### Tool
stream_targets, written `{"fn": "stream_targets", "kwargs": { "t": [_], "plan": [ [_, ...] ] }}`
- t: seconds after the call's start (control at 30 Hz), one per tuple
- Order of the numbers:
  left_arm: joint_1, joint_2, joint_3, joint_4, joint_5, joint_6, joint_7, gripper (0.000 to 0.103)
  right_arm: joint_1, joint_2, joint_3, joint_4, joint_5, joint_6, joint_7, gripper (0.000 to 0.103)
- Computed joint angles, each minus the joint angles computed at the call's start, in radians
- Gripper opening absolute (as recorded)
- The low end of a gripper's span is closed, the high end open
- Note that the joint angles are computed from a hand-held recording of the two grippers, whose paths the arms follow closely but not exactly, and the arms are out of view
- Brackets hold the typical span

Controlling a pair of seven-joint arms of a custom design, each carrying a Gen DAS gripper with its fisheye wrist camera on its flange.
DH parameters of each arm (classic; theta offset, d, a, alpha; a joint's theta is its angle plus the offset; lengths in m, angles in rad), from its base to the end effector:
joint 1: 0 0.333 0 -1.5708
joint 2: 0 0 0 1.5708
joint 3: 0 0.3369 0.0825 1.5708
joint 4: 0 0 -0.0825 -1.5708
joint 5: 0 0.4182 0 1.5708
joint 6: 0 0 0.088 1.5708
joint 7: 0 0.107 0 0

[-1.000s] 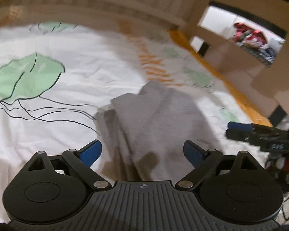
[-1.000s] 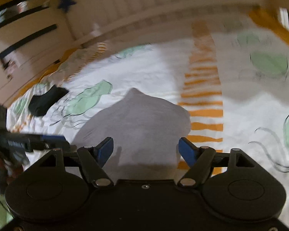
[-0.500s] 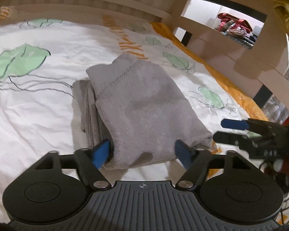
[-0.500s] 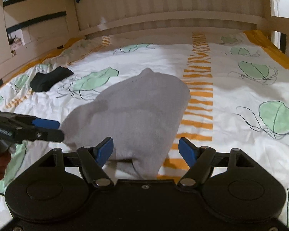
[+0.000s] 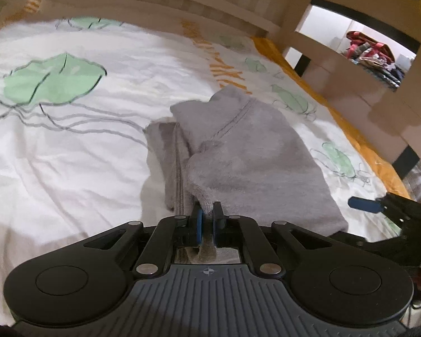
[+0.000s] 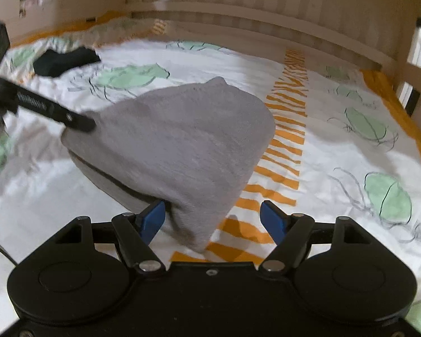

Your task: Fold large clothes

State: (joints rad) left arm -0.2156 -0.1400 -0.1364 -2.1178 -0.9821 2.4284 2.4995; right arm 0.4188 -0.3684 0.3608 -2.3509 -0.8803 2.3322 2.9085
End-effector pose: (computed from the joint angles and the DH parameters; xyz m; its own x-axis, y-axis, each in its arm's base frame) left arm 0.5406 -0.2048 0.5309 -0.6809 -0.6484 0.3405 -0.6520 0.3248 -0.6851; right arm 0.3550 0.3489 0.5099 -0.0938 -0.9837 0.1534 -0.6474 -0.0567 -0.7600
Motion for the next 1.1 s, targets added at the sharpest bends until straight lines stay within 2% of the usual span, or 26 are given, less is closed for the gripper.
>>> {"fn": "stream_targets", "kwargs": {
  "t": [0.03, 0.1, 0.2, 0.3, 0.37, 0.43, 0.5, 0.6, 0.67, 0.7, 0.77, 0.83, 0.87, 0.9, 1.0, 1.07, 1.1],
  "plan": [
    [0.0, 0.001, -0.001, -0.004, 0.003, -0.001, -0.003, 0.007, -0.001, 0.018, 0.004, 0.011, 0.006, -0.039, -0.026, 0.079],
    [0.0, 0.0, -0.002, -0.013, 0.011, -0.003, -0.015, 0.007, 0.008, 0.036, -0.017, 0.007, 0.048, -0.058, -0.054, 0.084],
    [0.003, 0.002, 0.002, -0.017, -0.002, -0.009, -0.017, 0.007, 0.013, -0.003, -0.048, -0.042, 0.132, 0.008, 0.005, 0.084],
    [0.009, 0.002, 0.006, -0.013, -0.008, -0.022, -0.033, 0.008, 0.017, -0.038, -0.037, -0.053, 0.171, 0.0, -0.015, 0.084],
    [0.01, -0.006, 0.006, -0.018, -0.01, -0.024, -0.027, 0.008, 0.009, -0.097, -0.033, -0.096, 0.161, 0.086, 0.022, 0.084],
    [0.009, -0.011, 0.004, -0.023, -0.004, -0.018, -0.018, 0.009, -0.041, -0.154, -0.002, -0.134, 0.118, 0.186, 0.123, 0.085],
    [0.007, -0.016, 0.004, -0.029, -0.004, -0.011, -0.019, 0.009, -0.105, -0.175, 0.043, -0.137, 0.073, 0.215, 0.208, 0.085],
    [0.003, -0.018, 0.006, -0.034, -0.014, -0.005, -0.029, 0.009, -0.16, -0.127, 0.078, -0.104, 0.041, 0.18, 0.253, 0.085],
    [0.003, -0.018, 0.007, -0.037, -0.015, -0.004, -0.031, 0.009, -0.138, -0.057, 0.048, -0.083, 0.076, 0.175, 0.209, 0.085],
    [0.003, -0.02, 0.006, -0.039, -0.009, -0.001, -0.037, 0.009, -0.119, -0.022, 0.022, -0.08, 0.101, 0.201, 0.18, 0.085],
    [0.003, -0.029, 0.01, -0.044, -0.008, -0.009, -0.03, 0.01, -0.108, 0.002, 0.024, -0.075, 0.085, 0.224, 0.207, 0.084],
    [-0.001, -0.054, 0.007, -0.06, -0.002, 0.022, -0.017, 0.021, -0.095, -0.005, 0.021, -0.065, 0.074, 0.214, 0.217, 0.084],
    [-0.007, -0.07, 0.005, -0.073, -0.006, 0.057, 0.005, 0.034, -0.097, -0.019, 0.024, -0.069, 0.053, 0.225, 0.245, 0.084],
    [-0.02, -0.086, 0.008, -0.084, -0.031, 0.089, 0.047, 0.043, -0.104, -0.032, 0.03, -0.072, 0.027, 0.231, 0.272, 0.084],
    [-0.062, -0.111, 0.016, -0.095, -0.105, 0.174, 0.163, 0.052, -0.139, -0.058, 0.06, -0.062, -0.074, 0.218, 0.355, 0.085],
    [-0.082, -0.097, 0.007, -0.079, -0.107, 0.22, 0.186, 0.061, -0.167, -0.046, 0.064, -0.048, -0.149, 0.21, 0.407, 0.085],
    [-0.09, -0.082, -0.001, -0.066, -0.097, 0.242, 0.184, 0.062, -0.173, -0.037, 0.063, -0.038, -0.171, 0.193, 0.432, 0.085]
  ]
}}
